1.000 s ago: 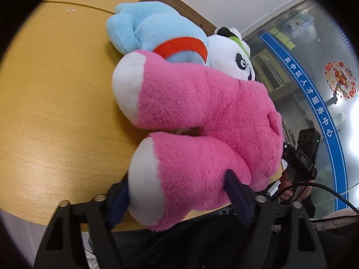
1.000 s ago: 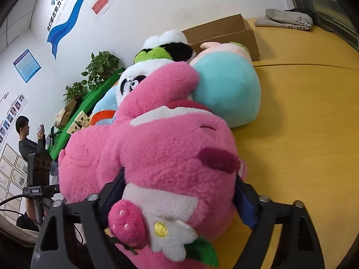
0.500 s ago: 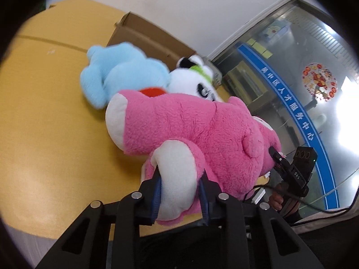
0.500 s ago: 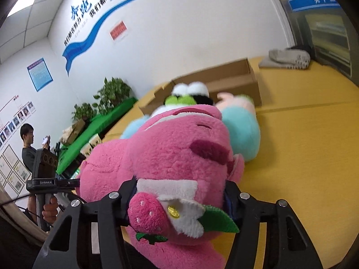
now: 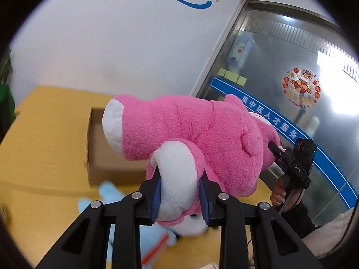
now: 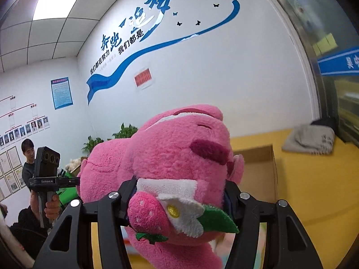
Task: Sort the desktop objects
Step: 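Lift the pink plush with both grippers, lower it into the box, open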
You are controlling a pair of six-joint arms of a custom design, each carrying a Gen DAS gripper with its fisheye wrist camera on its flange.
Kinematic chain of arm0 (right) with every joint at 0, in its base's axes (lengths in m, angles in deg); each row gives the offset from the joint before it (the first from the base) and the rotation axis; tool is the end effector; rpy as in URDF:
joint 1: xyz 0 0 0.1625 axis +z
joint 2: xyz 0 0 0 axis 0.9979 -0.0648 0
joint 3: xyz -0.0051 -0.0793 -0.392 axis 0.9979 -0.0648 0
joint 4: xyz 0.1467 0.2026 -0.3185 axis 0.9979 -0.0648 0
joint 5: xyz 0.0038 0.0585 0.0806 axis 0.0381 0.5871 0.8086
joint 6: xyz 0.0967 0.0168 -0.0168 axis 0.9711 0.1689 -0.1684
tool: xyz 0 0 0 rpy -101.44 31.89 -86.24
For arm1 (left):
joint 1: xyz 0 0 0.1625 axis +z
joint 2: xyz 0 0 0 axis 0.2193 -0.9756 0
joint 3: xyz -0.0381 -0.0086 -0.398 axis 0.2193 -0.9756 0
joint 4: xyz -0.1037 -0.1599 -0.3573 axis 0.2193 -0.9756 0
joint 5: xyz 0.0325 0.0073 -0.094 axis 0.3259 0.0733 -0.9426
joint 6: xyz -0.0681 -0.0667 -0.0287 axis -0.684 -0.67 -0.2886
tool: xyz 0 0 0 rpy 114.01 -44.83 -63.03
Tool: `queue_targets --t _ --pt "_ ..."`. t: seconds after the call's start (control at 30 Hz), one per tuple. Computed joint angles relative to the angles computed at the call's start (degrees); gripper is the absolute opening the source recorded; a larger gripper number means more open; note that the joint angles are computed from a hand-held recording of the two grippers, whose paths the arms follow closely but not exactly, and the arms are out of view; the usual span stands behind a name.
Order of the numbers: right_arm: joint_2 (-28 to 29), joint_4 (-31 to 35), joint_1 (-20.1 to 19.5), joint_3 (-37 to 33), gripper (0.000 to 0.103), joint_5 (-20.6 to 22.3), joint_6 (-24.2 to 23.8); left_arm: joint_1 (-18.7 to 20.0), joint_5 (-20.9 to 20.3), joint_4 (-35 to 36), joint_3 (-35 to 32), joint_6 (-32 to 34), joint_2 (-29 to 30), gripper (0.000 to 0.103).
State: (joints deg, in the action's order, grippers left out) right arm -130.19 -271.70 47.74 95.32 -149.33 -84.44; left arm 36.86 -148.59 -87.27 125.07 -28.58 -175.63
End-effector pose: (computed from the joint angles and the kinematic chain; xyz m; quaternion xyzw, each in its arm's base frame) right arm 0.2949 -0.2104 0.1670 0.1964 -0.7558 0.6045 0.1572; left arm -0.2143 -0.4597 0.4002 -0.4013 -0.8826 0.2379 0.0574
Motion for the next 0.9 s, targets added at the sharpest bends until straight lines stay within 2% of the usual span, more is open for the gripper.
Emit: queue_targets --t 0.13,0.23,0.33,0.4,0.53,0.63,0.73,0.83,0.9 --pt "-6.54 8.94 -10.82 -5.23 0.064 9.76 -4.21 3.13 -0.09 0.64 -16.21 3.28 16.61 0.027" --pt "-9.94 17.59 -19.44 -10.96 0.064 16.06 -4.28 5.31 0.13 2.93 -28.16 4.22 28.13 0.028" --pt "-10.7 25.21 -26.57 -16.27 0.064 19.47 -3.84 8.21 0.23 7.68 -42.14 3.28 40.79 0.027" --pt "-9.97 31.17 -32.09 -19.86 0.064 21.48 -1.37 10.16 1.65 12.4 -52.01 1.74 49.61 0.027" --pt "-5.68 40.46 -40.19 -26.23 0.064 21.49 3.21 12.46 7.36 20.24 -65.36 -0.38 62.3 0.027" --pt "-2.93 47.15 -43.11 -29.84 0.064 18.77 7.05 13.45 10.4 23.38 -70.35 -2.18 67.51 0.027" --pt "-1.47 53.62 -44.26 -32.28 0.066 15.28 11.4 13.75 11.78 23.17 -71.08 -3.14 68.93 0.028" --pt "-2.08 54.66 -45.49 -32.41 0.068 16.84 12.88 13.43 12.65 23.34 -70.6 -3.89 68.8 0.029" --pt "-2.51 54.65 -44.92 -31.84 0.069 16.16 13.41 12.92 13.85 23.02 -68.96 -3.88 67.93 0.029"
